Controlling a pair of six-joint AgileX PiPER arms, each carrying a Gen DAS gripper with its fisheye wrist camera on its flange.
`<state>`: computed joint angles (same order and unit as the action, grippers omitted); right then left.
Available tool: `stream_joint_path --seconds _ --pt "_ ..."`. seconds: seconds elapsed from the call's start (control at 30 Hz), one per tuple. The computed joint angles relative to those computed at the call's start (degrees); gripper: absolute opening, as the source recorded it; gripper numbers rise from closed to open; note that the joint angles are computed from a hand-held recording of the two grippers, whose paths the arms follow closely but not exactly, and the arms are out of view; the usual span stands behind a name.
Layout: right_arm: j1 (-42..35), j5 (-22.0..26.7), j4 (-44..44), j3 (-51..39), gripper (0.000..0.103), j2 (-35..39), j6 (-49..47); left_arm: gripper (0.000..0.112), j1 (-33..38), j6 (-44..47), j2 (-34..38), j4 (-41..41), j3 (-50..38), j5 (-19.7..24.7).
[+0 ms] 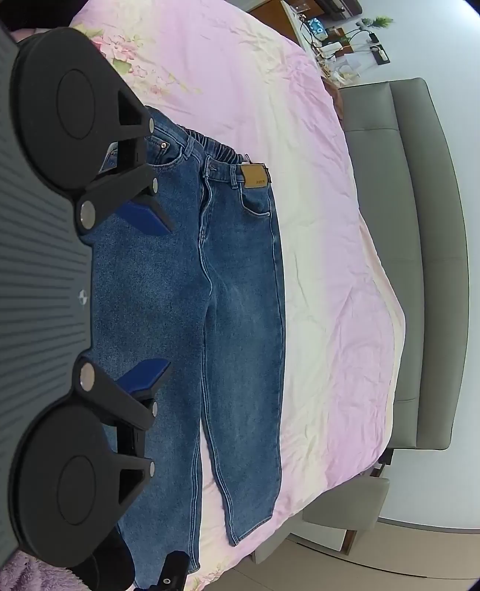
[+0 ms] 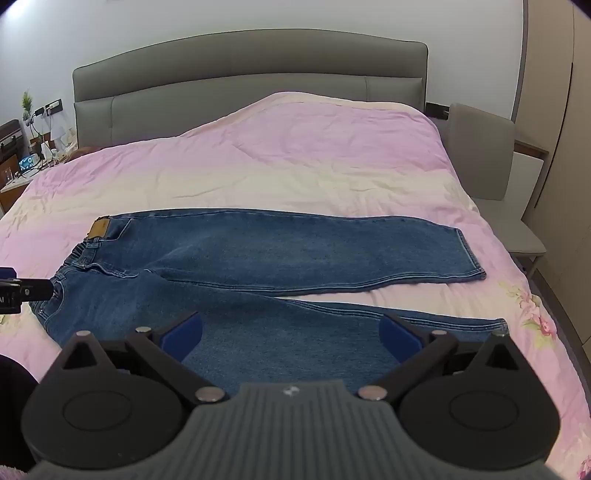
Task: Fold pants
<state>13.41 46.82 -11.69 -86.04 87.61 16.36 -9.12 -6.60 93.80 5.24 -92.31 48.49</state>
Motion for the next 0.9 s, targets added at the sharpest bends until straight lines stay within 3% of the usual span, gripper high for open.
stream_joint_path --seconds 0.27,0.9 --pt "0.21 0.03 0.1 0.23 0.098 -0.3 0.55 0.08 0.33 1.1 1.02 -0.39 -2.04 2.79" --pt "0.47 0.86 -0.64 -0.05 0.098 -0.11 1.22 0.079 -0.26 -0.33 0.23 0.62 0.11 1.79"
